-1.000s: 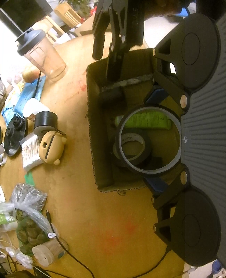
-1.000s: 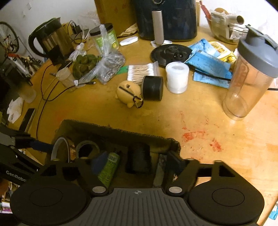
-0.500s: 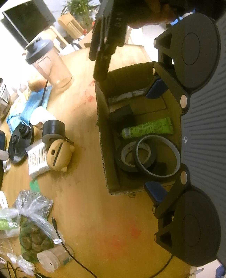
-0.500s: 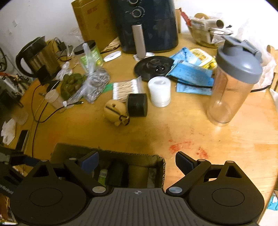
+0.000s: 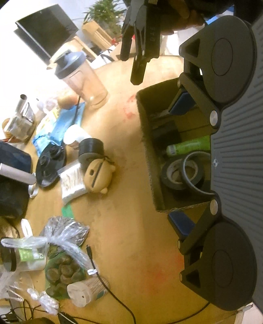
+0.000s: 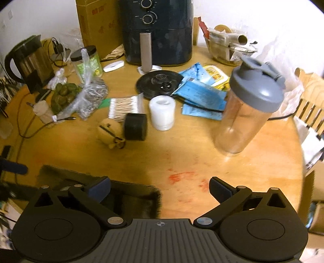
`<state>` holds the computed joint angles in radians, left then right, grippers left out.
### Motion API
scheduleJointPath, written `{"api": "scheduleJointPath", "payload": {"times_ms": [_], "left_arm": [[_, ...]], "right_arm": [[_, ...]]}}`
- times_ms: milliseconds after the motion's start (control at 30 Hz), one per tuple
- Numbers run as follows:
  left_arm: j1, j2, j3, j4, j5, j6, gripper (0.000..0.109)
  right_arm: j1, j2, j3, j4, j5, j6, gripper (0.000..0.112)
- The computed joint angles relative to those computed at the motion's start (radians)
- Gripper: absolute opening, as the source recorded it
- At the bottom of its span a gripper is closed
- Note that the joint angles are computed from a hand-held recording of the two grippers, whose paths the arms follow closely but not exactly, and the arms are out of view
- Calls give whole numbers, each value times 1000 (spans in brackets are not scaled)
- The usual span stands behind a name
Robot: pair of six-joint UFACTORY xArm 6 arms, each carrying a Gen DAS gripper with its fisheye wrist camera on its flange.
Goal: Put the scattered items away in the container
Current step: 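Move the right tool to the white plastic jar and grasp it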
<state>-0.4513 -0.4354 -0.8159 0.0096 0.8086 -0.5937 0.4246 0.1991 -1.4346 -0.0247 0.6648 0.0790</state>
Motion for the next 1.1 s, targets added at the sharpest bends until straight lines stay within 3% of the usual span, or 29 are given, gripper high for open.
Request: {"api": "scheduleJointPath", "payload": {"times_ms": [267,600,733,867,1100], "left_arm": [[10,-11,7,80,-59,-164,103],[-2,40,-48,201,-61,-334,103],[-15,57,-64,240,-49,-392,103],[-28,86,-105,238,21,-380,103],[-30,85,-106,231,36,-459,103]], "right_arm": [[-32,74,-102,-10,-6,-60,103],[-48,198,-277,59,-4,-245,103],[-52,258,-356,74,25,-285,103],[-54,312,-424,94,43,-319,103],[-47,391,-499,74,34,-315,103]]}}
